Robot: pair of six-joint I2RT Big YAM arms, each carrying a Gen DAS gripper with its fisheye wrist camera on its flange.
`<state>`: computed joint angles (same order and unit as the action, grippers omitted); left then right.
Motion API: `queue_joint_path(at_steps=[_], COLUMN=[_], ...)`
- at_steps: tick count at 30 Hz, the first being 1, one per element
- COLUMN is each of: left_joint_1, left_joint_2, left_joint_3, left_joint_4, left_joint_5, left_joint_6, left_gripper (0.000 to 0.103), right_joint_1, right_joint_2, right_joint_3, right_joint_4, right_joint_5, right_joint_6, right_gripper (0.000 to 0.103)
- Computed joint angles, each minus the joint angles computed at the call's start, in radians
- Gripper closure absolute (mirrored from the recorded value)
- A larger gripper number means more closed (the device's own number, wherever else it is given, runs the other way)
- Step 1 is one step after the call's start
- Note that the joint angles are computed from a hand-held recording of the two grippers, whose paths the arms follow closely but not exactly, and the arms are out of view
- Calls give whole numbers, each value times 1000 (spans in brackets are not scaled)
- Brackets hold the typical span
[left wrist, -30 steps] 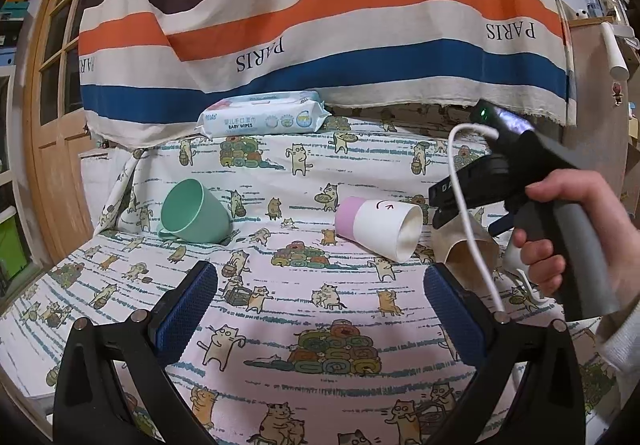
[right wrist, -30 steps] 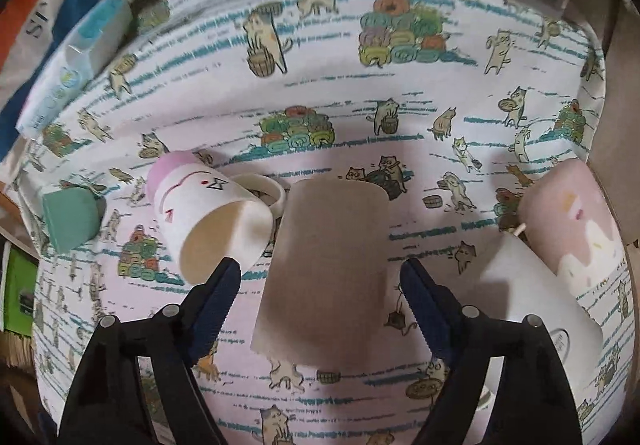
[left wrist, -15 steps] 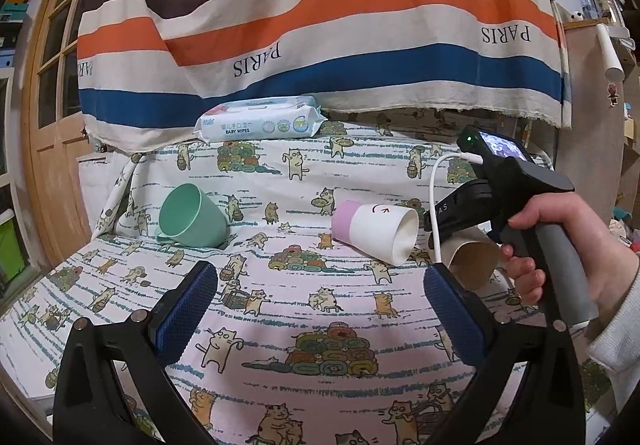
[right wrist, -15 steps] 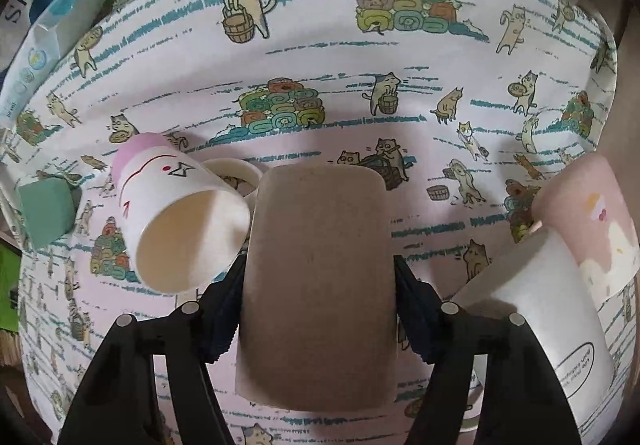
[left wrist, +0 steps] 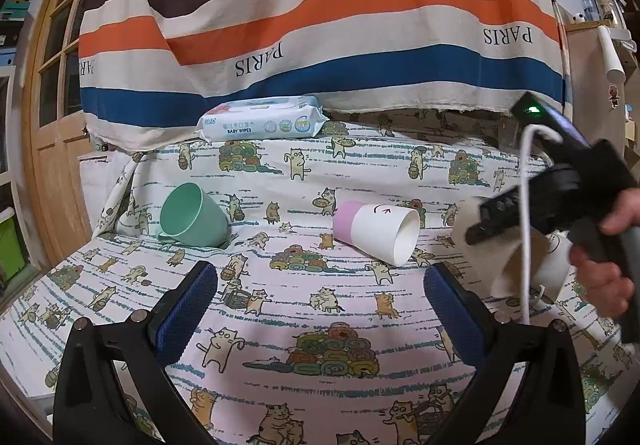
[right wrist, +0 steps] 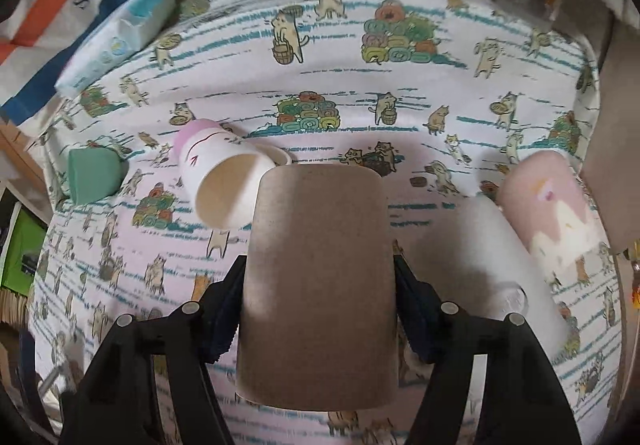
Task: Flip cup upside down
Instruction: 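Lift the beige cup off the table with the right tool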
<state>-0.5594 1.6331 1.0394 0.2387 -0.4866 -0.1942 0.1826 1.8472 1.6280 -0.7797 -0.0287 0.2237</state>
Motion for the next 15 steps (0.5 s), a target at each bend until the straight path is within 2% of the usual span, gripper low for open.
queue_joint_path(at_steps=[9, 15], left_joint_1=[1, -1], left_joint_2=[1, 2], left_joint_3=[1, 3], left_joint_4=[-2, -2], left_joint_5=[3, -4], left_joint_6=[-1, 1], left_gripper=[0, 0], right_joint_1=[22, 26], right_joint_2=[-140, -214], right_joint_3=[-219, -318], right_joint_4=[90, 133], right_joint_5=[-95, -77], right_joint_6=[-12, -49], right_gripper=[34, 34])
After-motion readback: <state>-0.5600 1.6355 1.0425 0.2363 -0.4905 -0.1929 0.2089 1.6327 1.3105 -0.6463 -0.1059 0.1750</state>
